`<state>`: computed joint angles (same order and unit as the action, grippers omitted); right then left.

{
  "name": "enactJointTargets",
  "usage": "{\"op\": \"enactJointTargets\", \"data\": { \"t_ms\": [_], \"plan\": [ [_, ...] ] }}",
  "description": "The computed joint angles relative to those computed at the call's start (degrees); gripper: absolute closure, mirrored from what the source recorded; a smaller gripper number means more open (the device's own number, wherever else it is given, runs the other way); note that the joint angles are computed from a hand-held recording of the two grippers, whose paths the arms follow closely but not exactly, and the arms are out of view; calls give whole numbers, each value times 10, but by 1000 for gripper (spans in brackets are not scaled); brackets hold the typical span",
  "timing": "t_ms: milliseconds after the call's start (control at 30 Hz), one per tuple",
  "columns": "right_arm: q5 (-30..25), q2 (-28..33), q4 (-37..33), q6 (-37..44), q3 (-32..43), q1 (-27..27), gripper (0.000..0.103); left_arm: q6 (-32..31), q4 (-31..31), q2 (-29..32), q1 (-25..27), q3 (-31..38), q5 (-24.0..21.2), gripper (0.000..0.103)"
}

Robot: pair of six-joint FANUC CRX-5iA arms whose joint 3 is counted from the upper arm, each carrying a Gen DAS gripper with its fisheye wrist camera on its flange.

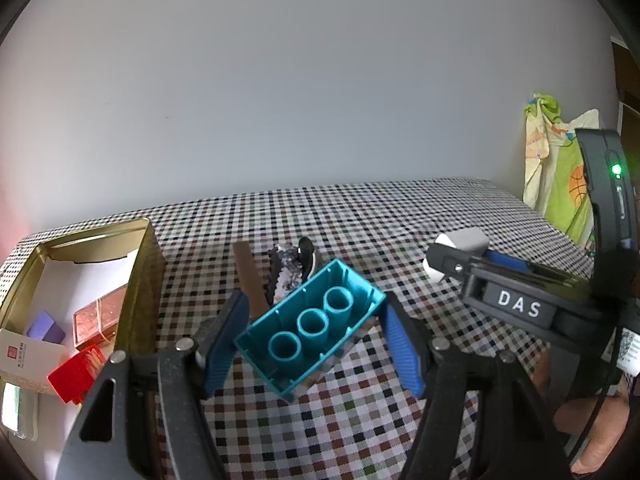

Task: Organize rigid objects
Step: 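Hold the teal brick and white charger lifted above the cloth, then carry the teal brick and white charger over the tray and release them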

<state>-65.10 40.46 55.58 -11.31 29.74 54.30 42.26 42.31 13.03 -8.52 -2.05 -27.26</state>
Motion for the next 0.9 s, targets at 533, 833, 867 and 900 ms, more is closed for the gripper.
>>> {"op": "enactJointTargets", "data": {
  "t_ms": [533, 833, 867, 900],
  "plan": [
    [-25, -1, 26, -10, -4, 17, 36, -216, 164, -42, 3, -84, -18, 36],
    [-34, 11, 25, -15, 12, 20, 36, -280, 210, -49, 19, -95, -50, 36],
    [-33, 10, 27, -19, 10, 21, 36, -291, 219, -51, 21, -98, -51, 36],
    [-34, 11, 30, -21, 11, 22, 36, -297, 227, -51, 23, -100, -51, 36]
  ]
}}
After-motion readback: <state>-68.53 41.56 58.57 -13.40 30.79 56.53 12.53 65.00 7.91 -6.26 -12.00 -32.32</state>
